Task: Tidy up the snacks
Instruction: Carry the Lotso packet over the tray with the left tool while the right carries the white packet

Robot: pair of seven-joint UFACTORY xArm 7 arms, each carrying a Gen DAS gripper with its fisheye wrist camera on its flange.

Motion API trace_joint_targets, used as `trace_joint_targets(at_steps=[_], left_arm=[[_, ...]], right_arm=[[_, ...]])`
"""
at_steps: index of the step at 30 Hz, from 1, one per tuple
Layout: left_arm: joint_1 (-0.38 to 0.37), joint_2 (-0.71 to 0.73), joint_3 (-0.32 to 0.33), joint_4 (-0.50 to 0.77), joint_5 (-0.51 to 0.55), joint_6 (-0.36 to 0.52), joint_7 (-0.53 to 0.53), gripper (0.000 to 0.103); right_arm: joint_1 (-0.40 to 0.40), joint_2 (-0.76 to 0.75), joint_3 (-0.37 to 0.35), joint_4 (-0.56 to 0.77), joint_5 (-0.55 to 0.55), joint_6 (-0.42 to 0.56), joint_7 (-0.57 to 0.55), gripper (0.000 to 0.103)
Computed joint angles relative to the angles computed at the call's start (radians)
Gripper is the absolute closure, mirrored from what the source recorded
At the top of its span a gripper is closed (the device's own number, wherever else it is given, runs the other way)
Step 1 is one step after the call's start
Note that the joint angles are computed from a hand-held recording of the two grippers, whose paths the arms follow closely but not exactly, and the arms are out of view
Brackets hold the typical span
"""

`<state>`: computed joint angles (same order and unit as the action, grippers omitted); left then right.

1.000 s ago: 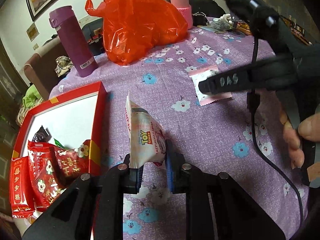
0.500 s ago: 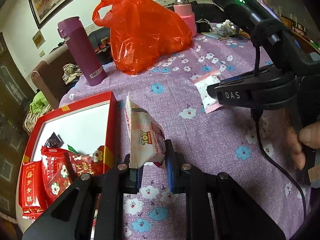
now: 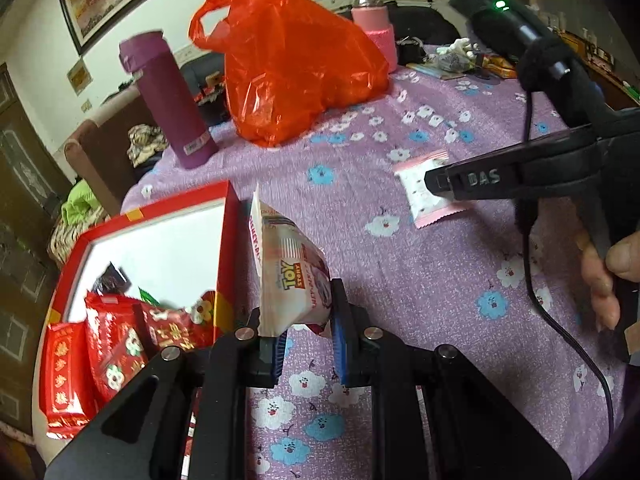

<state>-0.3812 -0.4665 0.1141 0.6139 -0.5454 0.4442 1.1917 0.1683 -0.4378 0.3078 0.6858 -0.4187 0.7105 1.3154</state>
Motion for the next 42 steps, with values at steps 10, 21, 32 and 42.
trace_joint_targets(at_steps=[10,21,32,42], left_arm=[[0.038,0.063,-0.011,0.051,0.004,0.07,-0.037,0.078],[0.093,0.121,-0.06,0.084,0.003,0.106,-0.063,0.069],[0.112,0.11,-0.025,0.11,-0.037,0.242,0.0,0.087],[0.163,0.066,0.01,0.159,-0.117,0.351,0.055,0.087]], right_arm=[[-0.003,0.081,0.026,0.046,-0.072,0.015,0.013,0.054],[0.046,0.067,-0.026,0.041,-0.082,0.045,0.035,0.067],[-0.009,-0.073,-0.052,-0.103,0.076,-0.127,0.017,0.068],[0.021,-0.086,-0.082,-0.163,0.22,-0.377,-0.08,0.068]])
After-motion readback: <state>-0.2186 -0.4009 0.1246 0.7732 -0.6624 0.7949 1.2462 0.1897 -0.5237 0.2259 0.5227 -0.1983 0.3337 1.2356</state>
